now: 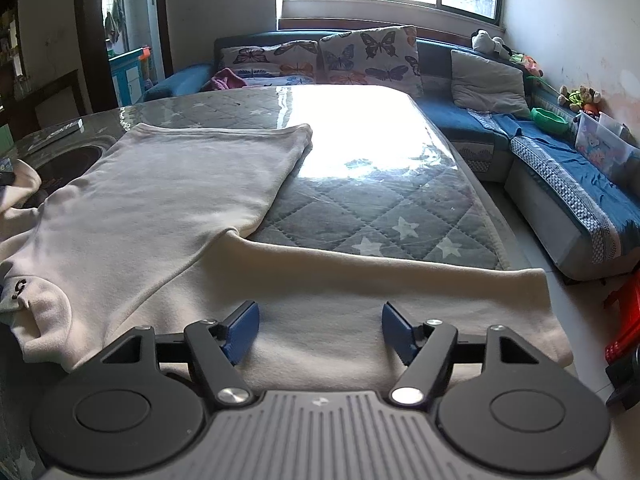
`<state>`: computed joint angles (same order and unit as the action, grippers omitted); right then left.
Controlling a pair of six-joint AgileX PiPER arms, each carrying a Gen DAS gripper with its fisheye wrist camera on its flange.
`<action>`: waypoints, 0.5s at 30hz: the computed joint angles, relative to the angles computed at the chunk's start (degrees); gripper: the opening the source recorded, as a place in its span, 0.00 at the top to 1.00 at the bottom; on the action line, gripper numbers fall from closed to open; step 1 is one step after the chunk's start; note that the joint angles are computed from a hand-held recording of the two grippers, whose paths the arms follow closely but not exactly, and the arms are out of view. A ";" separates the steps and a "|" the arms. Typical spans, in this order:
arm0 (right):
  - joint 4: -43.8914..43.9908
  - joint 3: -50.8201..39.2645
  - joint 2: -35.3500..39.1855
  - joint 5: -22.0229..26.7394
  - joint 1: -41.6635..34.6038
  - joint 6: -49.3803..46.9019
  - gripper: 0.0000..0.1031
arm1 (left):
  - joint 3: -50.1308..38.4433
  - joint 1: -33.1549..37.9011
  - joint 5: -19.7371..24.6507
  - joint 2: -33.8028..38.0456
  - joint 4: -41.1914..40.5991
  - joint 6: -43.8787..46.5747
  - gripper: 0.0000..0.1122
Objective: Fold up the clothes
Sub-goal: 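Grasp a sleeve cuff with the left gripper and lift it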
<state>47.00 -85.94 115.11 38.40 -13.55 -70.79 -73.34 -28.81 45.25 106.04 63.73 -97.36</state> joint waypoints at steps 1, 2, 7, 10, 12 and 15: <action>-0.05 0.07 -0.05 -0.09 0.04 0.09 0.31 | 1.50 0.07 0.66 -1.15 0.84 -1.68 0.96; -0.10 0.16 -0.10 -0.19 0.09 0.18 0.31 | 3.16 0.06 1.41 -2.31 1.75 -3.47 0.96; -0.44 0.40 -0.22 -0.70 0.41 0.60 0.29 | 11.00 0.52 4.25 -6.74 4.24 -10.49 0.97; -0.89 0.51 -0.35 -0.96 0.60 1.14 0.28 | 14.32 0.94 4.88 -8.16 3.37 -12.32 0.97; -1.32 0.50 -0.44 -1.09 0.70 1.54 0.28 | 16.02 1.19 5.32 -8.77 2.39 -13.07 0.97; -1.82 0.79 -1.13 -1.32 1.28 1.55 0.28 | 17.83 1.68 3.14 -10.53 1.86 -13.44 0.96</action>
<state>45.18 -85.15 113.98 37.08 -12.26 -69.24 -55.50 -27.13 48.40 95.52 65.59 -110.80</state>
